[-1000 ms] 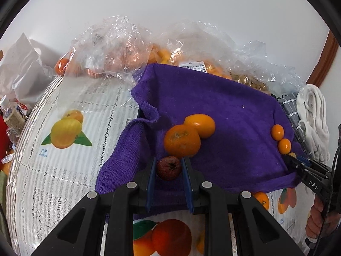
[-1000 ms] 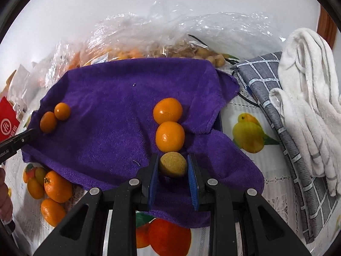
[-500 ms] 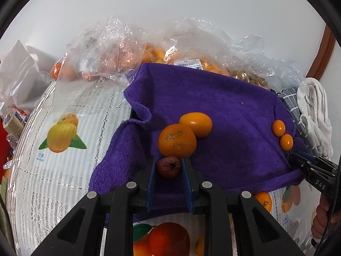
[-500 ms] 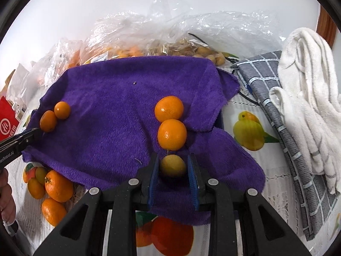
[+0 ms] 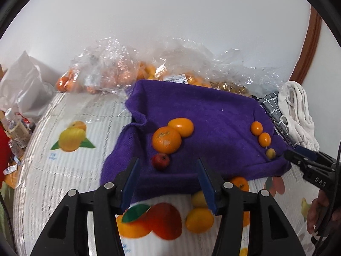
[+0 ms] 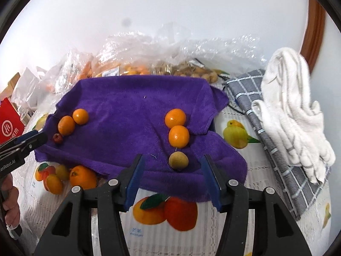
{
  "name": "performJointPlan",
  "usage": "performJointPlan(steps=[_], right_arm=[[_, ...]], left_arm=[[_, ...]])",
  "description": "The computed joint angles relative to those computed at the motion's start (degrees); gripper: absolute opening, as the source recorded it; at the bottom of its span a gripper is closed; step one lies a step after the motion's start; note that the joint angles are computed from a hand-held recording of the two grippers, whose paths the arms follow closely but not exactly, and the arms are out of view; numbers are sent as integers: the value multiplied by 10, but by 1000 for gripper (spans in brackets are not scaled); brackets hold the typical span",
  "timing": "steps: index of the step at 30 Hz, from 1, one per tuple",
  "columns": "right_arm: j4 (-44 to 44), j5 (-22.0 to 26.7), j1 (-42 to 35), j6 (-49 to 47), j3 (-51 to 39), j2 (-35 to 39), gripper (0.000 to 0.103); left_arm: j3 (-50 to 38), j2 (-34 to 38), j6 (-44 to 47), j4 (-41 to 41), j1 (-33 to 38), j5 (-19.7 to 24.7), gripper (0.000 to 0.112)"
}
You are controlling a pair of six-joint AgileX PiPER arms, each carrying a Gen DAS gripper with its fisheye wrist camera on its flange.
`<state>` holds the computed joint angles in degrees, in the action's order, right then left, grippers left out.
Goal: Organize fruits
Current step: 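Carry both fruits onto the purple towel and open both tools, then lift both open tools away from the towel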
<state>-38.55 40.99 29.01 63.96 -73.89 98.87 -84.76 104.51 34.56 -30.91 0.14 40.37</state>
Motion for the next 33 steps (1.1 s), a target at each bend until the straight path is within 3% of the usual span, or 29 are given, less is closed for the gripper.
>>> performJointPlan(steps=[6, 15, 29, 33], right_arm=[[-55, 15, 37, 106, 34, -23, 55], [-50, 28, 78, 139, 28, -16, 55], [-12, 14, 127, 106, -34, 44, 61], [-8, 9, 134, 97, -46, 55, 61]], left_arm=[[58, -35, 54, -31, 35, -19, 52], [101, -46, 104, -36, 78, -25, 52], [119, -30, 132, -37, 137, -7, 52], [133, -31, 159, -58, 148, -14, 60]])
